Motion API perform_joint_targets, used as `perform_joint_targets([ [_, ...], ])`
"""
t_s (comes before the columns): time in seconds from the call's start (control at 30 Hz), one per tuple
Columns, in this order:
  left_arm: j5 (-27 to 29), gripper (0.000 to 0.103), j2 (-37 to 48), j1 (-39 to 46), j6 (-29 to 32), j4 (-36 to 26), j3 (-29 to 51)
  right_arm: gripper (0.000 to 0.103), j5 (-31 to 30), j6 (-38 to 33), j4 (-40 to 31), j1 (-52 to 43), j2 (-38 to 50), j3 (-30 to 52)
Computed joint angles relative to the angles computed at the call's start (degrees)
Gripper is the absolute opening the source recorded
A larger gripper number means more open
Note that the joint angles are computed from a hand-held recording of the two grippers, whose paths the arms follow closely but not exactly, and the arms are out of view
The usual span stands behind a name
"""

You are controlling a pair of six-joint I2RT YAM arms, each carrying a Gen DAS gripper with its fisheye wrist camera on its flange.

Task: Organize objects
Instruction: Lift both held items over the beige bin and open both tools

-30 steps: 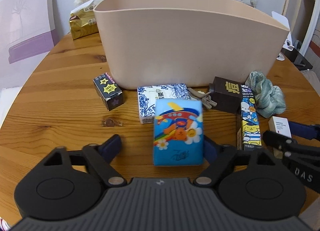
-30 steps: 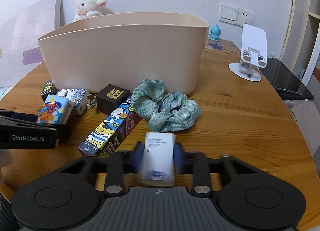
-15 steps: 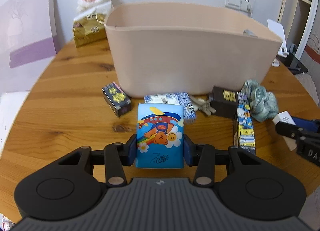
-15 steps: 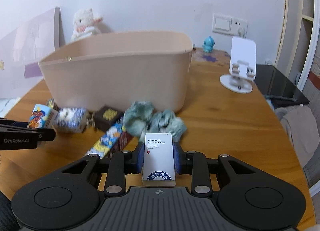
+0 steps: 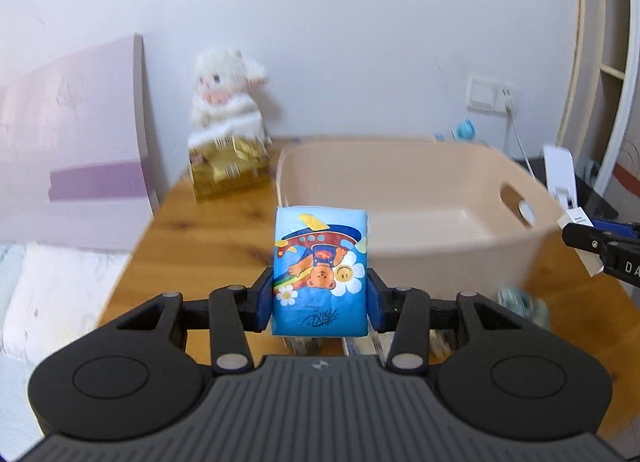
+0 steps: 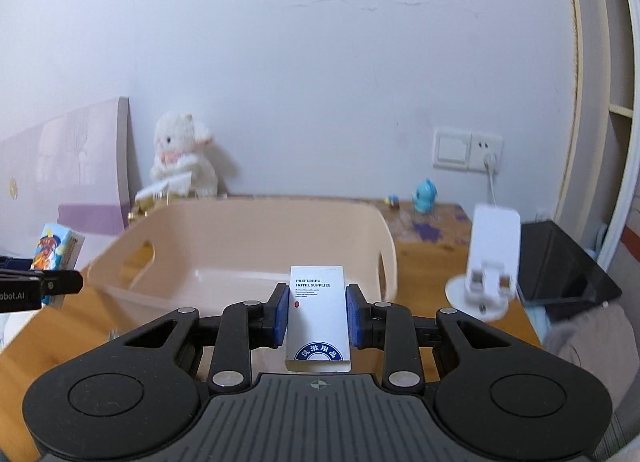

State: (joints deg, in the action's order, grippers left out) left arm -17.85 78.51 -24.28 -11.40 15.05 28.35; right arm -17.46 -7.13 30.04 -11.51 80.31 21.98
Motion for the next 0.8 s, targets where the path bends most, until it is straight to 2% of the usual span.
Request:
perform_joint_targets([
  [0.13, 0.9, 0.048, 3.5, 1.7, 2.4, -0.2, 6.4, 0.028, 3.0, 0.9, -0.6, 3.0, 4.6, 6.0],
  [0.3, 2.4, 0.048, 12.1, 2.4, 4.7, -3.2, 17.3, 0.028, 7.7, 1.4, -2.9, 6.6, 12.5, 14.2],
  [0.47, 2.7, 0.048, 22.2, 2.2, 4.4, -8.2, 27.3, 0.028, 13.4, 0.4, -4.7, 9.6, 20.4, 20.1],
  [0.57, 3.5, 0.048, 27.9, 2.2, 4.1, -10.9, 31.7, 0.028, 14.6, 0.4, -7.0, 10.0, 23.3, 22.0],
  [0.63, 2.5, 0.048, 30.6, 2.0, 4.0, -12.2, 33.5, 0.040, 14.4, 0.7, -8.1, 9.6, 24.0, 22.4],
  [0.7, 2.3, 0.048, 32.6, 2.1, 3.1, -14.1, 35.0, 0.045, 13.4, 0.7, -7.9, 8.8, 23.3, 21.5],
  [0.77, 2.4, 0.049, 32.7, 2.2, 2.7, -14.3, 34.5, 0.062, 12.5, 0.1, -7.2, 8.2, 21.8, 20.0],
  [0.8, 1.9, 0.055, 31.9, 1.9, 2.8, -13.6, 33.4, 0.066, 12.1, -0.2, -7.1, 7.9, 20.5, 19.2],
])
